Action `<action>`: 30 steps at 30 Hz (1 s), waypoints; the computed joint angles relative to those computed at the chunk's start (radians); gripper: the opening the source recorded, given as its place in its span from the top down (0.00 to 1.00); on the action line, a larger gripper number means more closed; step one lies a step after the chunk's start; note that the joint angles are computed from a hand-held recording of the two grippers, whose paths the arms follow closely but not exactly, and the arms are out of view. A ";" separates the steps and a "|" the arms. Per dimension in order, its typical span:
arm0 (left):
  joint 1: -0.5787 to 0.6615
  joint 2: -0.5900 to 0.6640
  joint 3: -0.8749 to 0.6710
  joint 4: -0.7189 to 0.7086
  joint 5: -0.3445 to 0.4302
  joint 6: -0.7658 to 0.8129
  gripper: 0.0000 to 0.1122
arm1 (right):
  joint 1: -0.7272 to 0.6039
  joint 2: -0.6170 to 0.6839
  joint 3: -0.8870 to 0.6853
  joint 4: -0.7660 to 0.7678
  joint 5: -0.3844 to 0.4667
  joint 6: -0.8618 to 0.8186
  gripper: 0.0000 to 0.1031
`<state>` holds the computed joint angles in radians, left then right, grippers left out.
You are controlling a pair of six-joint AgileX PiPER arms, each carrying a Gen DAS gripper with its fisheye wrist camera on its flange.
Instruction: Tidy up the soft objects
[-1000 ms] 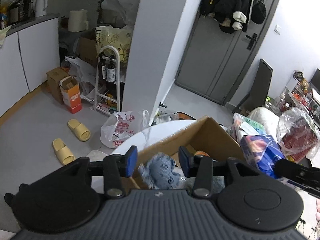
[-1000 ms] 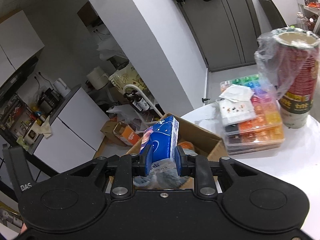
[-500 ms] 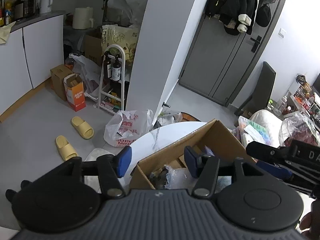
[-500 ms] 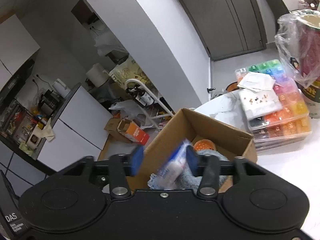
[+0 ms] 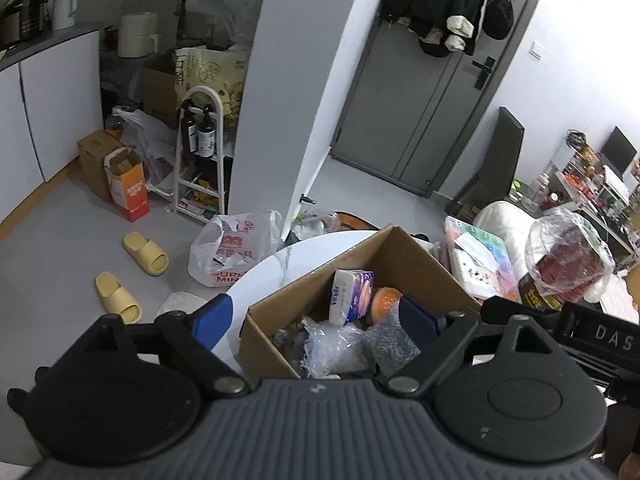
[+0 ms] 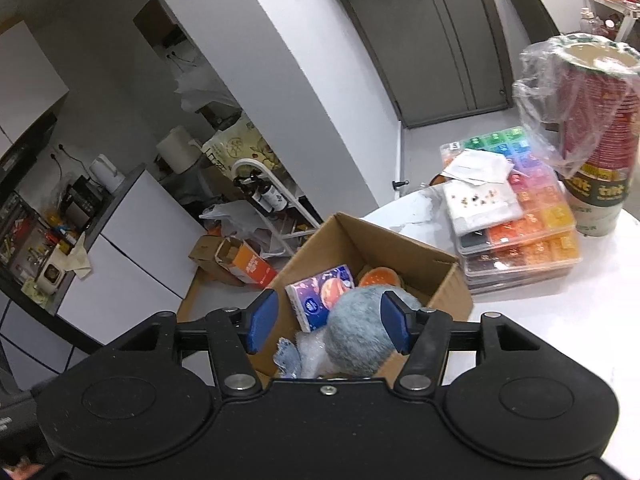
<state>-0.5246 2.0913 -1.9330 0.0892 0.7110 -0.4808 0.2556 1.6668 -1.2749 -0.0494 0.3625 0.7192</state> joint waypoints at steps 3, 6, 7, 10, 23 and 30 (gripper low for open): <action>-0.006 0.000 -0.015 -0.007 0.022 0.018 0.18 | -0.002 -0.040 0.043 -0.029 -0.001 0.030 0.35; -0.016 0.000 -0.034 -0.009 0.045 0.043 0.17 | -0.012 -0.086 0.090 -0.016 -0.018 0.015 0.19; -0.022 -0.004 -0.035 -0.001 0.050 0.046 0.16 | -0.015 -0.104 0.106 -0.012 -0.020 0.006 0.17; -0.040 -0.023 -0.026 0.021 0.060 0.059 0.12 | -0.020 -0.152 0.143 -0.017 -0.024 0.000 0.10; -0.126 -0.140 0.081 0.099 0.040 0.099 0.09 | -0.054 -0.367 0.305 0.070 0.000 -0.157 0.00; -0.153 -0.199 0.122 0.136 0.030 0.093 0.09 | -0.077 -0.499 0.397 0.025 -0.004 -0.127 0.00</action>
<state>-0.6778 1.8925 -1.8111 0.2249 0.7415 -0.3877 0.1790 1.1677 -0.8782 -0.0242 0.3583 0.5920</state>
